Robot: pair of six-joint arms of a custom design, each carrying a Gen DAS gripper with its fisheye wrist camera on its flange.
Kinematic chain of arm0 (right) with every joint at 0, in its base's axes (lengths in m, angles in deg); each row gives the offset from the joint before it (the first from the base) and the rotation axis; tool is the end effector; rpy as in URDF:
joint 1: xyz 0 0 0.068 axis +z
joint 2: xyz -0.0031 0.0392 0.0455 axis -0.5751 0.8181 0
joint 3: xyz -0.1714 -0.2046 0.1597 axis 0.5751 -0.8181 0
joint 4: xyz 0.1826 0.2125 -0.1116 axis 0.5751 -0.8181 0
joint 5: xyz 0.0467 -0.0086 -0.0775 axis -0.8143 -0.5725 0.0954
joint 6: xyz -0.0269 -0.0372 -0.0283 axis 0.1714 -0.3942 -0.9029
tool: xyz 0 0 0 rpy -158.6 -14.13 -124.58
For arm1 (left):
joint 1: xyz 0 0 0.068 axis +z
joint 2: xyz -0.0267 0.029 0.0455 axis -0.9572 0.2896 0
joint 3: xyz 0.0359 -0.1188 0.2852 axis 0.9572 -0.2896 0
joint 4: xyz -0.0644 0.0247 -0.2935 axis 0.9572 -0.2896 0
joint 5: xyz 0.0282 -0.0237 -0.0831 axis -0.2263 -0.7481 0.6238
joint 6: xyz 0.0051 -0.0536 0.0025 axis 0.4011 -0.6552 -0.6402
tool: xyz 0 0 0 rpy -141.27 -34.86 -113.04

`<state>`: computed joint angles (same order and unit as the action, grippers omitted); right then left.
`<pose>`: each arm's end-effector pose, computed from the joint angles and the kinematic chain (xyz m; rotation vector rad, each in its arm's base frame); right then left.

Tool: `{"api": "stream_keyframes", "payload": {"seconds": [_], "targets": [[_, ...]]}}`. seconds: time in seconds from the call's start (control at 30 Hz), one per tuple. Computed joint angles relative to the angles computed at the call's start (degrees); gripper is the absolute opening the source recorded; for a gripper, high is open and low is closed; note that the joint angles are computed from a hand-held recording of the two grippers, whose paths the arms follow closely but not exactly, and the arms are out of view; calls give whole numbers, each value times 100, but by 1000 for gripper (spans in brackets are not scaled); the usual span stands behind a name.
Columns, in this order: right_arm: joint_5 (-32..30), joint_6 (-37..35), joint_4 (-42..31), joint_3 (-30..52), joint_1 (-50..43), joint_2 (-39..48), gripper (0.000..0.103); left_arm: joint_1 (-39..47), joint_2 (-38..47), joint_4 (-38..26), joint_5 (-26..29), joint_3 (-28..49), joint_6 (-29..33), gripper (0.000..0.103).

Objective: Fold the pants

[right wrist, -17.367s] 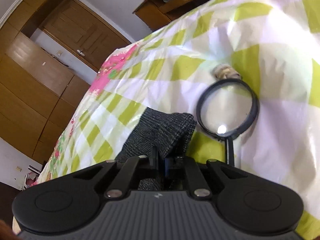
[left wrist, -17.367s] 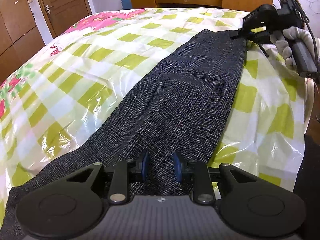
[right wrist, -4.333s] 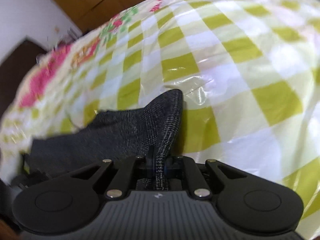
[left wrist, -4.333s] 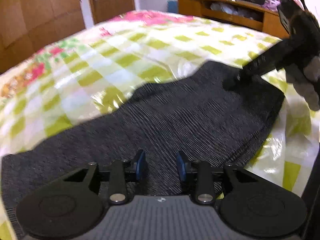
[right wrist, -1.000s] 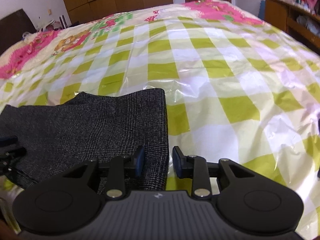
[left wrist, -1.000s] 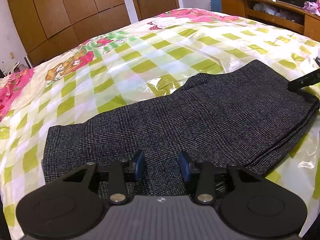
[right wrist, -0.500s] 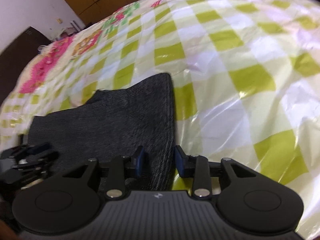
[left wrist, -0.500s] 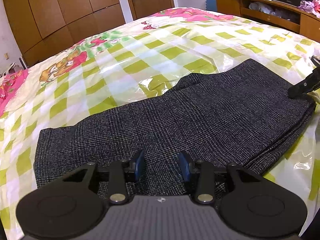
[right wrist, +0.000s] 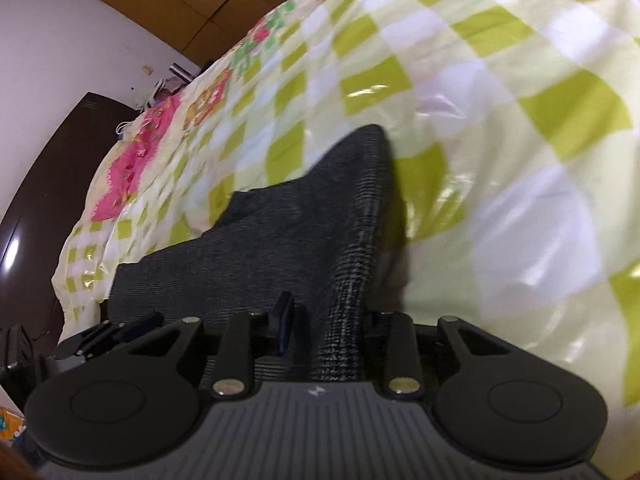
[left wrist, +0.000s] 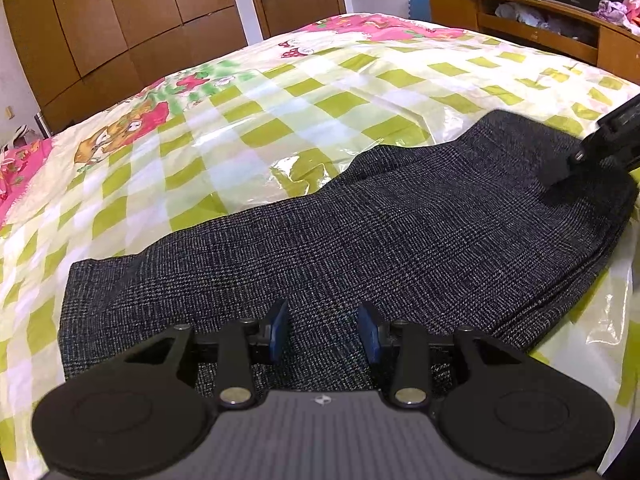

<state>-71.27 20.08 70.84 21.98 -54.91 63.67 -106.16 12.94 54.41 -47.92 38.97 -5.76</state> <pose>0.2128 -0.0492 0.0613 0.1675 2.4447 0.9314 0.1629 -0.0961 0.0721 0.5867 2.3102 0.0035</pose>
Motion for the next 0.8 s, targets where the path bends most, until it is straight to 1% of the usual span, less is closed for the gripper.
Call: {"api": "stream_keyframes", "payload": {"seconds": [0.03, 0.07, 0.13, 0.17, 0.2, 0.27, 0.3, 0.37, 0.4, 0.43, 0.47, 0.53, 0.6, 0.63, 0.7, 0.8], "targets": [[11, 15, -83, -31, 11, -171, 25, 19, -6, 5, 27, -5, -7, 51], [-147, -50, -177, -73, -88, -327, 19, 45, 13, 42, 57, -12, -2, 51], [-591, -112, -269, -114, -368, -407, 18, 74, 42, 100, 91, -25, 20, 51], [-635, -114, -231, -126, -390, -387, 21, 87, 35, 105, 104, -29, 22, 51], [-461, -72, -163, -106, -274, -342, 21, 96, 19, 106, 111, -35, 11, 51], [219, 24, 53, -52, 204, -148, 22, 136, -47, 96, 137, -71, -12, 51], [409, 101, 282, -42, 411, 39, 22, 158, -92, 80, 148, -92, -13, 51], [487, 461, 720, -129, 572, 167, 20, 215, -283, 13, 154, -168, 26, 51], [525, 636, 858, -197, 604, 101, 17, 262, -399, -21, 170, -211, 61, 51], [532, 758, 949, -280, 588, -8, 9, 314, -532, -41, 176, -269, 94, 51], [455, 816, 966, -351, 518, -120, 8, 385, -718, -81, 183, -339, 132, 51], [331, 930, 836, -474, 370, -485, 7, 551, -1013, -177, 245, -436, 197, 51], [415, 1001, 618, -595, 381, -1066, 7, 691, -1013, -272, 206, -426, 275, 51], [499, 999, 437, -630, 426, -1412, 7, 776, -856, -333, 253, -363, 357, 52], [732, 1043, 115, -619, 600, -1905, 7, 943, -724, -43, 448, -483, 464, 52], [1130, 1109, -419, -494, 874, -2422, 7, 1158, -1101, -163, 686, -622, 508, 52]]}}
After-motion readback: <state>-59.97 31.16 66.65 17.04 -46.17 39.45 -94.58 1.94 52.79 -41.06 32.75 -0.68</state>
